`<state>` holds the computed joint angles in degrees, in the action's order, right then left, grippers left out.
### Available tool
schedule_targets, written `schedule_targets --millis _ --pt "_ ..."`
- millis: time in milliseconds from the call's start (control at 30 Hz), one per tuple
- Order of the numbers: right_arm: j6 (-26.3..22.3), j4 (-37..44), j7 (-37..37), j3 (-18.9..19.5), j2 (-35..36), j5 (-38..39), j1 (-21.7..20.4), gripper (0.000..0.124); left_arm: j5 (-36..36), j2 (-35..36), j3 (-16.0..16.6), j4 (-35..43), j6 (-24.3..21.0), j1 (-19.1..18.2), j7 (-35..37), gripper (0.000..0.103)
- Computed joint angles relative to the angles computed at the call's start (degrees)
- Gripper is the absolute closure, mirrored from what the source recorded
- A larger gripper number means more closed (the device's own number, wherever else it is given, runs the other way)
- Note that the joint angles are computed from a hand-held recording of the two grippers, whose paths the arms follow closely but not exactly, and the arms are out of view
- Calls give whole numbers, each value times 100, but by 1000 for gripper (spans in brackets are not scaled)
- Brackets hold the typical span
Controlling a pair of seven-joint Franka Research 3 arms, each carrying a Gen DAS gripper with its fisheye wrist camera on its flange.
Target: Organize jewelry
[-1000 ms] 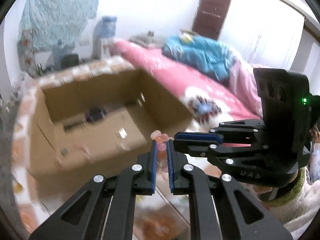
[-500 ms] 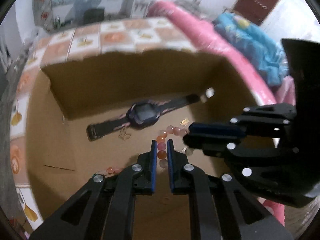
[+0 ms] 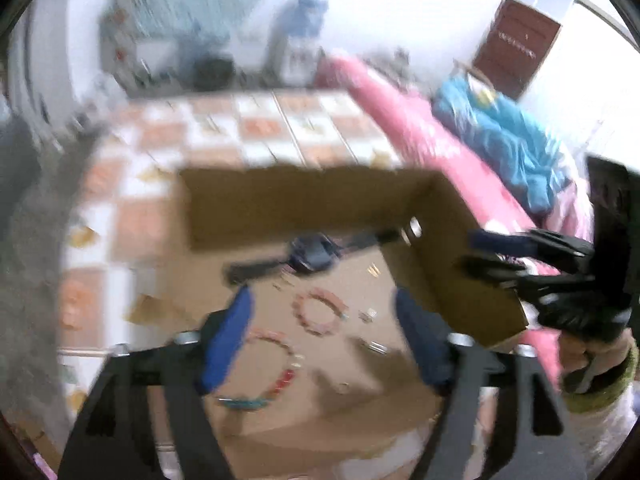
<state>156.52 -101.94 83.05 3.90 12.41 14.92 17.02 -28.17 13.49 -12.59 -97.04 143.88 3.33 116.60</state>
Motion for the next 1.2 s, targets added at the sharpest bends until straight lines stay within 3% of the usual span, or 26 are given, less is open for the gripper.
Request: schedule_targets --millis 33,67,133,167,233,267,367,433,533,800,1200 --pt "379 -405 143 -73 -281 -36 9 73 -185 -287 119 -366 453 -48 172 13" --pt "686 -763 334 -135 -525 -53 -3 65 -194 -394 39 -532 699 53 167 9" --pt "985 -1201 566 -164 -790 201 -127 58 -80 -550 192 -842 1131 27 -130 5" --pt "906 -1226 434 -113 -793 576 -222 58 112 -518 271 -836 1105 2 -410 5" --pt "488 -1147 204 -32 -668 1404 -397 58 832 -281 497 -604 524 -54 -1503 5" --pt "169 -1048 32 11 -579 1789 -479 58 806 -182 475 -507 305 9 -1645 5" --pt "-608 -760 -586 203 -278 2804 -685 60 323 103 293 -241 -548 259 -1658 5" --pt "-462 -782 -380 100 -271 2491 -517 61 -249 69 105 -313 -933 422 -1223 6" --pt "-432 -899 -273 98 -387 2402 -452 62 183 -372 211 -921 -384 158 -1372 5" --pt "-38 -1879 -638 79 -1129 3035 -328 62 -951 -1275 486 -1956 -750 81 -664 5" --pt "517 -2225 -549 36 -1199 3187 -113 62 -1378 -1974 847 -2897 -212 -469 -236 5"
